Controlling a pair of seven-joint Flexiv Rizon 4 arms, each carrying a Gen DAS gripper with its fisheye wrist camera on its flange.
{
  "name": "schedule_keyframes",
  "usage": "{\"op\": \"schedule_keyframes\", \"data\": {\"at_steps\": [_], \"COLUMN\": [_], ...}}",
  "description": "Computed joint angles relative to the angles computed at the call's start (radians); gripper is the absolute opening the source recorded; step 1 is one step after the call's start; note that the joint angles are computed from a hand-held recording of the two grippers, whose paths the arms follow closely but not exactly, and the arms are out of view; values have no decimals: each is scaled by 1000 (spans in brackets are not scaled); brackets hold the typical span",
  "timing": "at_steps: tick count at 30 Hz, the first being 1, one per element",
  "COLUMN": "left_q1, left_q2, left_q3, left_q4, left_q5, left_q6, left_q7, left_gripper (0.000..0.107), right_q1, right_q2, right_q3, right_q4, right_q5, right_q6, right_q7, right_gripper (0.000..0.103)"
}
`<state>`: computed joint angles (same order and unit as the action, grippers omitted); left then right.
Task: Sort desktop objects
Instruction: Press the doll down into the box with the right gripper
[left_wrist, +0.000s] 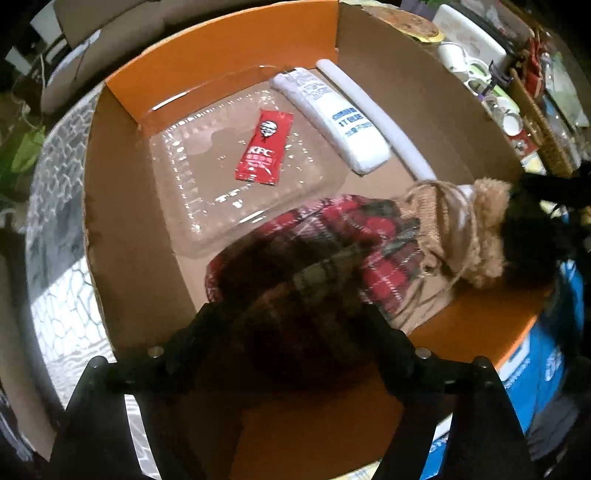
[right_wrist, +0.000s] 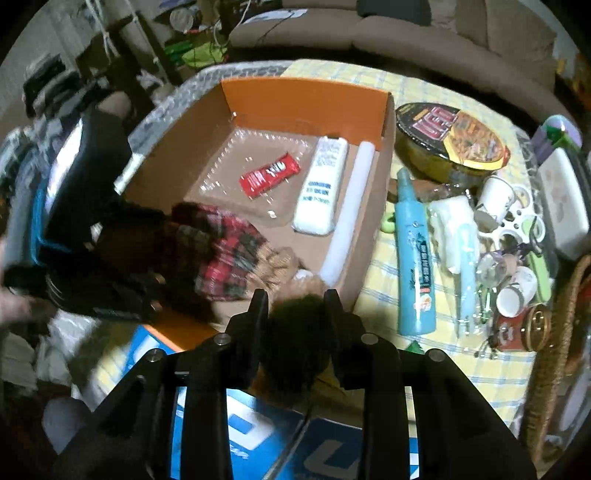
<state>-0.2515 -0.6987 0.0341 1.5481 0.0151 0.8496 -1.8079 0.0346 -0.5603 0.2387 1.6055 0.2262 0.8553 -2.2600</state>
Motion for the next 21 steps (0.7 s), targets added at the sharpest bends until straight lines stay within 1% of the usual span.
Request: {"op": "schedule_keyframes", "data": {"at_steps": [4,6,10,12,14,16,18,21], "left_q1": [44,39,58,60,62,63,57,91], "left_q2": [39,59,107,119,121,128,119,126], "left_q3": [-39,-25,-37,-36,-45,-42,-30,-81], "left_q4": [46,51,94,103,114,120,112,162], "left_q5": [-76,-70,-96,-98,-112,-117,-105,-174], "left_q6": [10,-8,-13,-16,-5,4,26,138], "left_q7": [19,11,29,30,30,25,5,46], "left_gripper": [73,73,73,73,73,73,73,81], "right_q1": [18,19,48,57,61,79,83,35], "right_q2": [3,-2,-20,-32,-41,-37,-28,-17], "right_q3": [-5,2,-4,0,5,-7,-14,10], "right_q4": [35,25,23,16,1,10,17,-28], "right_q5": [-28,-23,-43,-43,-43,-70,-88,-37], "right_q6": [44,25,28,33,10,11,29,9], "right_q7": [-10,0,37,58,81,98,109,104], "right_gripper": [26,25,25,25,25,25,26,28]}}
